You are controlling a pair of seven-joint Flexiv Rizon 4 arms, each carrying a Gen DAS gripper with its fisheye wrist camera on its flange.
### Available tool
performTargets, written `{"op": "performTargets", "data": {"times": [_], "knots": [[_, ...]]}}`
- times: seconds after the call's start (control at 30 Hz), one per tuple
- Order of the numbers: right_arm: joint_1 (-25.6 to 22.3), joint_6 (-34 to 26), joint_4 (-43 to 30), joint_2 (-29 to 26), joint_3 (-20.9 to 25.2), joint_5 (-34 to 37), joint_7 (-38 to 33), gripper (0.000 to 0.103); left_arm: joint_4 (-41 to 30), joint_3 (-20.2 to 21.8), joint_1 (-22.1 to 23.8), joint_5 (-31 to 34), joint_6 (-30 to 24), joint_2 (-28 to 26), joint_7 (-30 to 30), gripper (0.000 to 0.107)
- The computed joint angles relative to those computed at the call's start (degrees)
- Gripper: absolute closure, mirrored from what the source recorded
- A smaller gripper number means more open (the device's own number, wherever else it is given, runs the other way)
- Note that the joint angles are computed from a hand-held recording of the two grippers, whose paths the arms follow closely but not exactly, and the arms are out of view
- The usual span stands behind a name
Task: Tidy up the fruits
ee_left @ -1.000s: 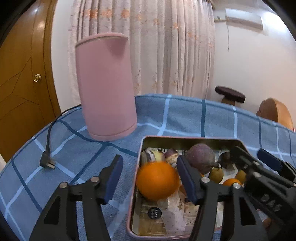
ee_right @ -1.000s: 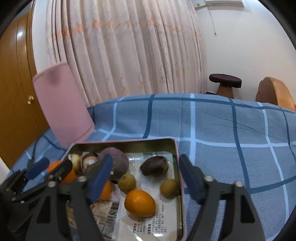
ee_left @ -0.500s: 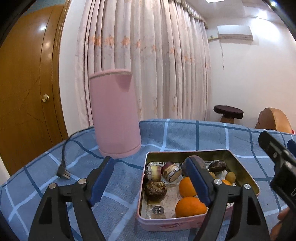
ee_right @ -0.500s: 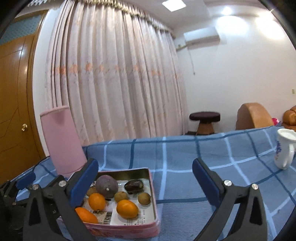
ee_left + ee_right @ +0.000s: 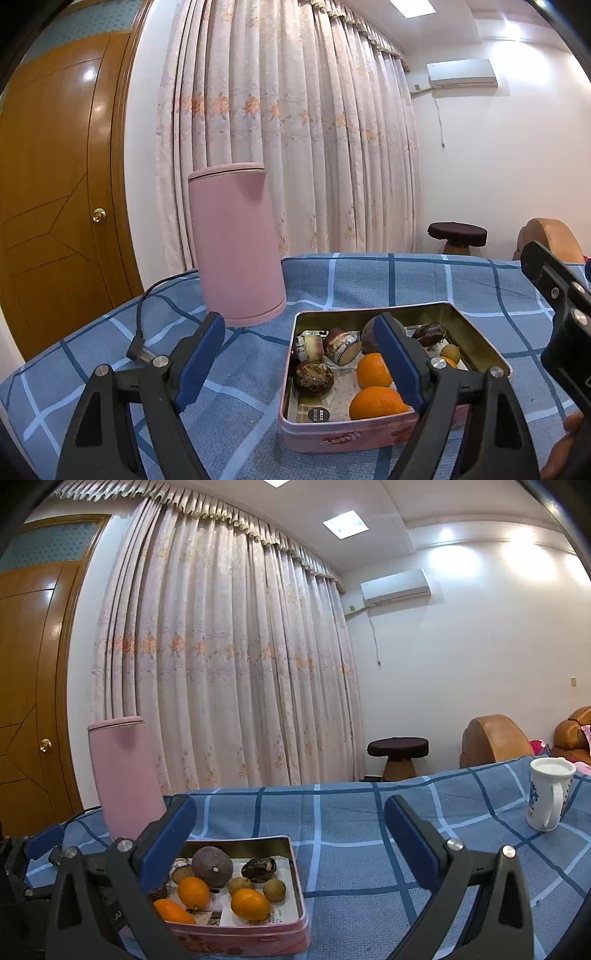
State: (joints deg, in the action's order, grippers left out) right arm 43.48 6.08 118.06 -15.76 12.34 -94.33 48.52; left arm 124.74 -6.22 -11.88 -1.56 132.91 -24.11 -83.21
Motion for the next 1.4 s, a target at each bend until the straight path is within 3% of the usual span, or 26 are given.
{"op": "performTargets", "data": {"times": [0.53, 1.13, 1.23, 1.4], "knots": [[0.0, -0.1, 0.1, 0.0, 0.1, 0.7, 0.4, 0.000, 0.4, 0.2, -0.4, -0.7, 0.2, 0.1, 0.0, 0.023], [0.0, -0.4, 0.5, 0.3, 0.2, 0.9, 0.5, 0.000, 0.5, 1.3, -2.9, -5.7, -1.6, 0.1, 2.2, 0.019], [-0.1, -0.4, 0.4, 0.3, 0.2, 0.9, 0.3, 0.000, 0.2, -0.3, -0.4, -2.5, -2.7, 0.3, 0.1, 0.019], [-0.2, -0.3, 0.7, 0.5, 0.3, 0.8, 0.1, 0.000, 0.2, 0.2, -0.7, -2.1, -2.0, 0.1, -0.4, 0.019]]}}
